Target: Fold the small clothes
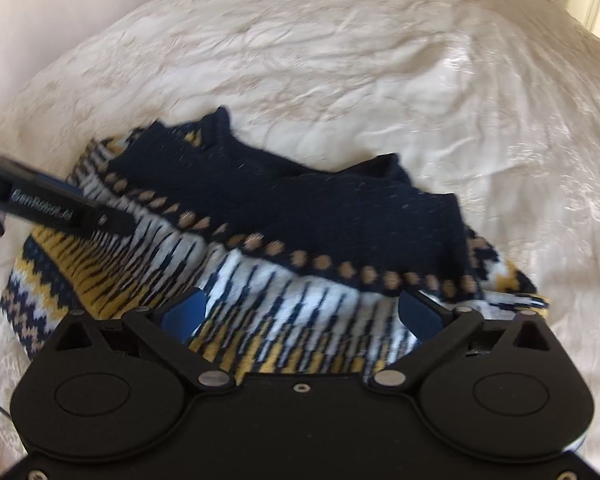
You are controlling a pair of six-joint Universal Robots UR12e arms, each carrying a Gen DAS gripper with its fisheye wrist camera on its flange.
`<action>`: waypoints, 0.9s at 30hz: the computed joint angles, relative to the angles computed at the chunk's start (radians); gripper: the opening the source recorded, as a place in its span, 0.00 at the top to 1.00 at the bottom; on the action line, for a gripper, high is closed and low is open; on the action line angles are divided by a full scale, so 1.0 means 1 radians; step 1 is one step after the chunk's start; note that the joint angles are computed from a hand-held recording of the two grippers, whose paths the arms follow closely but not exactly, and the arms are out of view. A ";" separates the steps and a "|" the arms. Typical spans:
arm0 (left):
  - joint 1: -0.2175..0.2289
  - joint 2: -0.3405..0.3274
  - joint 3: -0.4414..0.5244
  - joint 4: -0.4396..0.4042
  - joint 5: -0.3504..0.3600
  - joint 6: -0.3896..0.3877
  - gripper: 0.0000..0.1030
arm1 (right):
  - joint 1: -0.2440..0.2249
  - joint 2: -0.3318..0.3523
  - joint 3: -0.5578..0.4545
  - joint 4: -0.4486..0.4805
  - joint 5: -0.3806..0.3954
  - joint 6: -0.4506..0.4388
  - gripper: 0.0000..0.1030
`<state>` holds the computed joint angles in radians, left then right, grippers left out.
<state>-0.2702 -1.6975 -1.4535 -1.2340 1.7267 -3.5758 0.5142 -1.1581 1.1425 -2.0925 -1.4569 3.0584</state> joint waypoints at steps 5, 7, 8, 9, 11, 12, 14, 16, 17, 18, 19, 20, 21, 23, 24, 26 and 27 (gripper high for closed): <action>0.024 -0.004 -0.017 -0.026 0.007 -0.006 0.07 | 0.007 0.015 -0.010 0.054 -0.103 -0.060 0.01; 0.036 -0.003 -0.022 -0.040 0.007 -0.008 0.03 | -0.008 0.009 0.002 0.066 -0.132 -0.027 0.01; 0.043 -0.001 -0.028 -0.038 -0.007 -0.007 0.00 | -0.018 0.004 0.011 0.067 -0.142 -0.004 0.01; 0.049 -0.001 -0.031 -0.037 -0.020 -0.007 0.00 | -0.026 -0.001 0.017 0.069 -0.146 0.018 0.01; 0.055 -0.004 -0.030 -0.041 -0.035 -0.003 0.00 | -0.048 -0.010 0.029 0.087 -0.138 0.080 0.01; 0.054 -0.006 -0.026 -0.045 -0.031 0.000 0.00 | -0.059 -0.015 0.035 0.096 -0.118 0.111 0.01; 0.047 -0.007 -0.018 -0.047 -0.016 0.001 0.01 | -0.079 -0.026 0.050 0.093 -0.071 0.163 0.01; 0.039 0.001 -0.016 -0.039 -0.009 -0.011 0.01 | -0.093 -0.042 0.072 0.067 -0.033 0.193 0.01; 0.036 0.009 -0.018 -0.032 -0.013 -0.021 0.01 | -0.100 -0.052 0.086 0.050 -0.016 0.208 0.01; 0.032 0.016 -0.020 -0.024 -0.017 -0.035 0.01 | -0.107 -0.063 0.101 0.031 0.003 0.227 0.01; 0.027 0.025 -0.021 -0.019 -0.024 -0.050 0.01 | -0.113 -0.076 0.119 0.014 0.020 0.250 0.01; 0.022 0.030 -0.021 -0.015 -0.030 -0.062 0.01 | -0.122 -0.090 0.138 -0.004 0.042 0.280 0.01; 0.016 0.035 -0.022 -0.009 -0.039 -0.071 0.01 | -0.130 -0.104 0.157 -0.017 0.058 0.306 0.01; 0.003 0.038 -0.015 -0.004 -0.055 -0.080 0.01 | -0.145 -0.130 0.190 -0.035 0.085 0.348 0.01; -0.005 0.038 -0.013 -0.001 -0.063 -0.083 0.01 | -0.151 -0.142 0.206 -0.041 0.095 0.362 0.01; -0.017 0.034 -0.006 0.002 -0.084 -0.086 0.01 | -0.153 -0.155 0.221 -0.044 0.105 0.386 0.01; -0.022 0.027 0.001 0.002 -0.095 -0.082 0.01 | -0.156 -0.165 0.233 -0.046 0.113 0.392 0.01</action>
